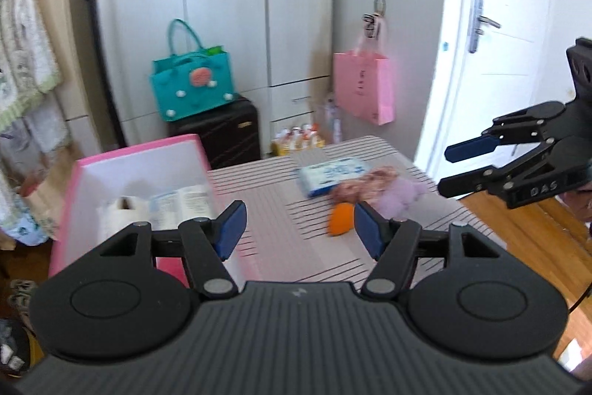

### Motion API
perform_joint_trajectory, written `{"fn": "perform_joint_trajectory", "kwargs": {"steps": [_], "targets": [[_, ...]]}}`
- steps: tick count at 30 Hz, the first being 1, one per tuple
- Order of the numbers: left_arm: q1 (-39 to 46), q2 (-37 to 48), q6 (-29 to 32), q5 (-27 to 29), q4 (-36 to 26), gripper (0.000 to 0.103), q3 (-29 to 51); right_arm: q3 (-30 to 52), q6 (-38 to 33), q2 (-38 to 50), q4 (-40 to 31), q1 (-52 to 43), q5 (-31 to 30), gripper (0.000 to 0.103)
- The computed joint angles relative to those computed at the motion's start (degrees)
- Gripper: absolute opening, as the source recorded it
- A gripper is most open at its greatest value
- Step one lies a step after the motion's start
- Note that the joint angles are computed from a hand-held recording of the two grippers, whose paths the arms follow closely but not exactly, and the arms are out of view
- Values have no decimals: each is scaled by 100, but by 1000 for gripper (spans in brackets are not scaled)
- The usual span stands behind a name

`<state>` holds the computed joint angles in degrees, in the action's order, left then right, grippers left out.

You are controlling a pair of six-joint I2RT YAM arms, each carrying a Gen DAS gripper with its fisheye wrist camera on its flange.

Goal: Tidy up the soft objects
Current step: 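Grasp the floral scrunchie with the right gripper while the left grasps the orange sponge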

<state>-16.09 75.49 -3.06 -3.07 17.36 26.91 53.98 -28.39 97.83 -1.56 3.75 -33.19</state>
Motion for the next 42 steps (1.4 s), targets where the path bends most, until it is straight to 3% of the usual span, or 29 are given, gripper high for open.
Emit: {"fn": "perform_joint_trajectory", "kwargs": {"steps": [9, 16, 23, 27, 30, 39, 42], "targets": [[-694, 1961, -658, -222, 1026, 63, 761, 694, -48, 1111, 10, -689, -487, 61], [-1130, 3599, -724, -1340, 1380, 63, 1726, 1595, 286, 2193, 217, -670, -462, 63], [-930, 4550, -917, -940, 1106, 64, 2606, 2528, 842, 3149, 376, -473, -395, 72], [-721, 5000, -1262, -309, 621, 65, 3228, 2773, 1409, 3537, 845, -279, 10, 80], [-730, 5262, -1324, -353, 587, 65, 3485, 2844, 1872, 3720, 1113, -162, 179, 84], [-793, 5571, -1187, -725, 859, 62, 3604, 3031, 1655, 3921, 887, 149, 467, 88], [-723, 5575, -1259, -547, 956, 59, 3555, 3154, 1675, 4027, 772, 195, 537, 89]]}}
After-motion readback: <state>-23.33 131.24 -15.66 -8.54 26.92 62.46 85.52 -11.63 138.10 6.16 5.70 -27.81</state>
